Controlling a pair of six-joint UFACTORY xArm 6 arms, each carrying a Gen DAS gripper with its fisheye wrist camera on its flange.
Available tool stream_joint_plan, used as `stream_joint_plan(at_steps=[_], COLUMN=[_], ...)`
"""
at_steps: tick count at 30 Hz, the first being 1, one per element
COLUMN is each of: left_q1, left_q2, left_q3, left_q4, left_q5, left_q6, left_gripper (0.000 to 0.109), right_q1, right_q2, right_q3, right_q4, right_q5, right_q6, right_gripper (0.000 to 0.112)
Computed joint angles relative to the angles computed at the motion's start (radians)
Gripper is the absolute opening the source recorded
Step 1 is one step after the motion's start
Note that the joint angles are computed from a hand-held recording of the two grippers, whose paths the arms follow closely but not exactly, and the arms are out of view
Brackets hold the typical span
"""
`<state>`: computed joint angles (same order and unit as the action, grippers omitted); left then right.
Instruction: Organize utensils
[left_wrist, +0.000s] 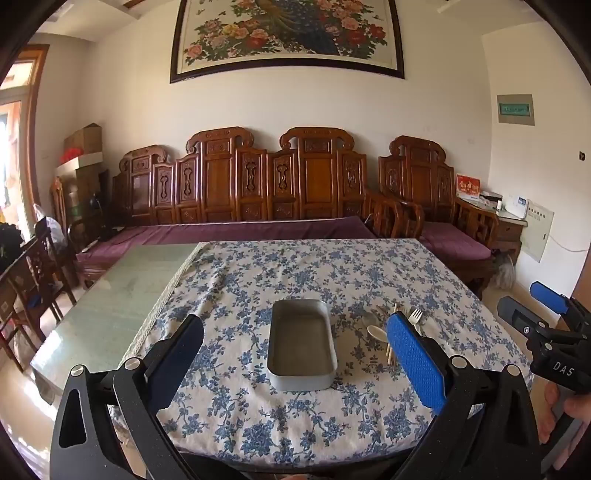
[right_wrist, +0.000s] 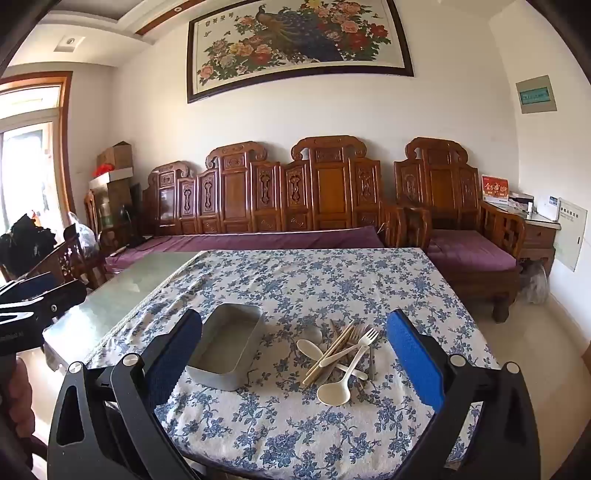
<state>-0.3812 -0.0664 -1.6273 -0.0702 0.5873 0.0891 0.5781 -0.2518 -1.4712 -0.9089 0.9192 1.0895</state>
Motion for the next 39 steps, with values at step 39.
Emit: stream_joint_plan(at_steps=[39], left_q1=[0.000], left_q2=[-0.003], left_q3=[-0.018], left_q4=[-0.006], left_q5=[-0.009], left_q6=[0.013], left_gripper=[0.096], right_q1=[0.005], right_q2=[-0.004], right_q3=[-0.004], right_q4=[0.000], right_q5=[0.001], right_q6=[0.006], right_gripper=[0.101])
